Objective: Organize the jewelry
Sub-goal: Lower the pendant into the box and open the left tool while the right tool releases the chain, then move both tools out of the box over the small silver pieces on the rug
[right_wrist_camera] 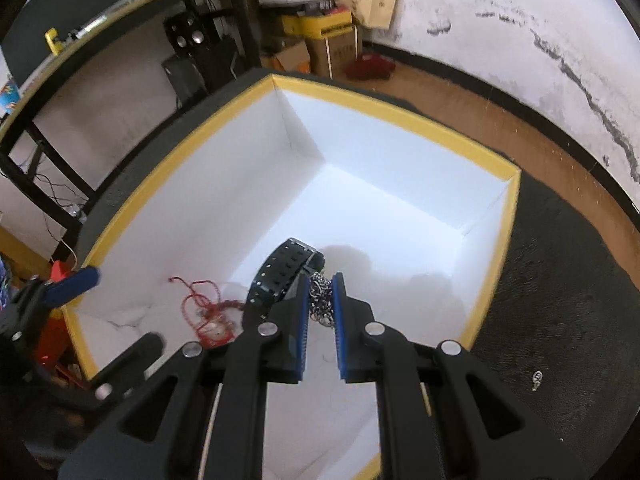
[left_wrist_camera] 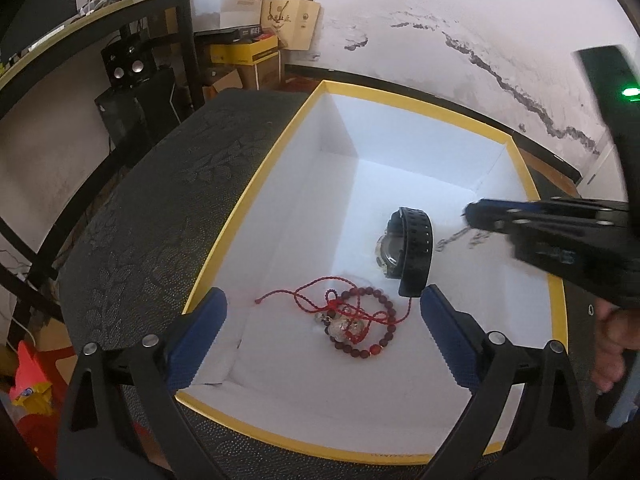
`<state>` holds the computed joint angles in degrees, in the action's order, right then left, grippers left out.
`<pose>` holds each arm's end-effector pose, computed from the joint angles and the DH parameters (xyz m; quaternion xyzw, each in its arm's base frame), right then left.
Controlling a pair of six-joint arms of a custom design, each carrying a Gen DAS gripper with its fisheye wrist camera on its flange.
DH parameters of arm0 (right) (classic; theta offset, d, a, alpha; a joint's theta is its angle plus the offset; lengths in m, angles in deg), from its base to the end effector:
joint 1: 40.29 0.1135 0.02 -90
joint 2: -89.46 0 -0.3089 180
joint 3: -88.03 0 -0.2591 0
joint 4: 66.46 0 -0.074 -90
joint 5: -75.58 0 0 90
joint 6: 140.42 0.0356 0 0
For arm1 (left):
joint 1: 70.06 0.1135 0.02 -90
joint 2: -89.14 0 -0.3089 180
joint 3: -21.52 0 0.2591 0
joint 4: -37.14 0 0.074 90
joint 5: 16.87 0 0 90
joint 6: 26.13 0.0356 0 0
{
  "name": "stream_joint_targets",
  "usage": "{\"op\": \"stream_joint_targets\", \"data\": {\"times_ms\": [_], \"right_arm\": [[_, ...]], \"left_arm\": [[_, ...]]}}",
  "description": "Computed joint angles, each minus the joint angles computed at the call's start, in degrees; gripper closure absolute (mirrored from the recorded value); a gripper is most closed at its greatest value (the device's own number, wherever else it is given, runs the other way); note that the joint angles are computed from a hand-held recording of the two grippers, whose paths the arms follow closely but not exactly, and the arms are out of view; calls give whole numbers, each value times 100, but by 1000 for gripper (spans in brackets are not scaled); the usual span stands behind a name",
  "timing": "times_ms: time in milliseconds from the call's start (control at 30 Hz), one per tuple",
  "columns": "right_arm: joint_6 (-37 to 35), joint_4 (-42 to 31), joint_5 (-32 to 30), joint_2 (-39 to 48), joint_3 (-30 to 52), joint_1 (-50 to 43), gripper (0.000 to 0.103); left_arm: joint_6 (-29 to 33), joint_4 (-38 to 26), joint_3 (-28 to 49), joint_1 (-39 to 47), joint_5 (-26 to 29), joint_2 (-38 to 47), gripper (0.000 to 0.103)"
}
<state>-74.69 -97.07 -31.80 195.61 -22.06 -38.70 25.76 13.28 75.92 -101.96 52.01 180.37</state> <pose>0.3569 0.0205 0.1578 -0.2462 0.9371 0.1061 0.2236 0.2500 -0.1405 0.1735 -0.0978 0.9472 0.0026 0.3054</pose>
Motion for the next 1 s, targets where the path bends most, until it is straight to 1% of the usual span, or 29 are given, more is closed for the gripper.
{"op": "stream_joint_targets", "data": {"times_ms": [67, 233, 433, 500, 533, 567, 600, 633, 667, 700, 800, 900, 1000], "right_arm": [[49, 25, 187, 200, 97, 105, 91], [215, 72, 408, 517, 234, 192, 91], [284, 142, 515, 654, 328, 215, 91], [229, 259, 536, 575, 243, 225, 90], [199, 300, 568, 521, 206, 231, 77], [186, 306, 486, 476, 178, 203, 57], [126, 301, 287, 390, 127, 165, 46], [123, 292, 233, 297, 83, 171, 19], [105, 250, 130, 227, 77, 132, 6], [87, 199, -28, 145, 74, 82, 6], [9, 232, -182, -218, -46, -65, 6], [-130, 127, -500, -681, -116, -446, 6], [-374, -77, -996, -1149, -150, -1381, 6]], "left_arm": [[9, 14, -34, 12, 18, -42, 8], [69, 32, -102, 107, 98, -149, 8], [40, 83, -158, 197, 178, -209, 8], [34, 87, -167, 189, 155, -245, 8], [39, 81, -172, 190, 149, -271, 8], [14, 88, -169, 188, 140, -293, 8], [3, 111, -175, 187, 156, -315, 8], [-23, 99, -153, 164, 136, -321, 8], [-26, 102, -158, 139, 111, -333, 8], [-16, 111, -147, 112, 98, -323, 8], [-44, 157, -90, 17, 71, -300, 8], [-77, 281, -38, -81, 102, -316, 8], [-107, 276, 170, -283, 16, -216, 8]]}}
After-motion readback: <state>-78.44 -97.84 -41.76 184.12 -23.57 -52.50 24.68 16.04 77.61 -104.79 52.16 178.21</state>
